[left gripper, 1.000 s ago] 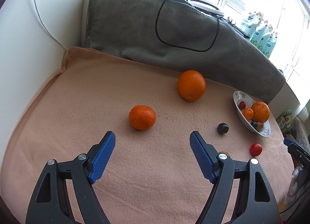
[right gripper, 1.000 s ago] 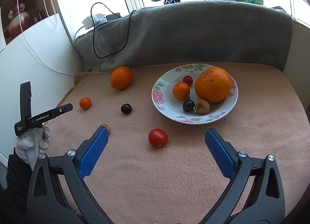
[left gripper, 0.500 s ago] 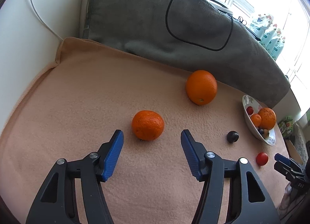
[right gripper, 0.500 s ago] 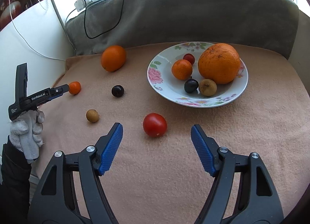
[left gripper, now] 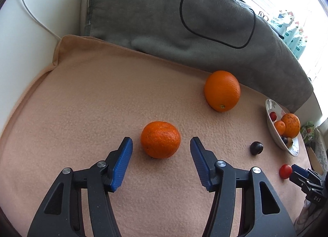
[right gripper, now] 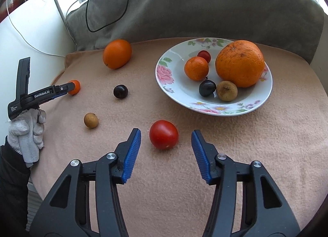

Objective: Organize fruits
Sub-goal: 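Move the left gripper to the tangerine while the right moves to the red tomato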

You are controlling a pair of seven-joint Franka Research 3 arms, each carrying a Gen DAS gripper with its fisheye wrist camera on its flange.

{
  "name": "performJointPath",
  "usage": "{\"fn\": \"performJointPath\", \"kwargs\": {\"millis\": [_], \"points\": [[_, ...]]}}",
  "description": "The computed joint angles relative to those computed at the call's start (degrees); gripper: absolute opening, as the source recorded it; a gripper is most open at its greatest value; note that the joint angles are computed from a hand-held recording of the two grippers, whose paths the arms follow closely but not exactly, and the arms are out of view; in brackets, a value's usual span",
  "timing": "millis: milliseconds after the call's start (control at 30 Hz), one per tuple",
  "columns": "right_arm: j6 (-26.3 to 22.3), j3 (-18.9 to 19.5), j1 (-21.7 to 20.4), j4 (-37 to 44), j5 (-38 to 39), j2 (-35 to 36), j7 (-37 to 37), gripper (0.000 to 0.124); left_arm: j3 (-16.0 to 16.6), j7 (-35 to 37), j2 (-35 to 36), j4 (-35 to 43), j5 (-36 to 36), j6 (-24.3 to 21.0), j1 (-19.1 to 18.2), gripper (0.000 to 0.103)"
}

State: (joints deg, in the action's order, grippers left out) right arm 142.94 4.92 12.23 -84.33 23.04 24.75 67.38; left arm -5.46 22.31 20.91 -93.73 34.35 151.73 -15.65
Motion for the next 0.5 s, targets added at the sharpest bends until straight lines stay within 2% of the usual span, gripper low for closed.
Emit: {"fn": "performJointPath", "kwargs": {"millis": [200,500], "points": [[-1.2,-0.3,0.3,1.7,-0.9,1.2,0.8,0.045,-0.2,1.4,1.5,1.6,-1.6,-0.8,0.4,0.054],[-2.3,-0.3,0.3,3.0,-1.4,2.1,1.1,0.037,0.0,1.5,1.8,1.7,-2.3,-0.2,0.4,0.043]]}}
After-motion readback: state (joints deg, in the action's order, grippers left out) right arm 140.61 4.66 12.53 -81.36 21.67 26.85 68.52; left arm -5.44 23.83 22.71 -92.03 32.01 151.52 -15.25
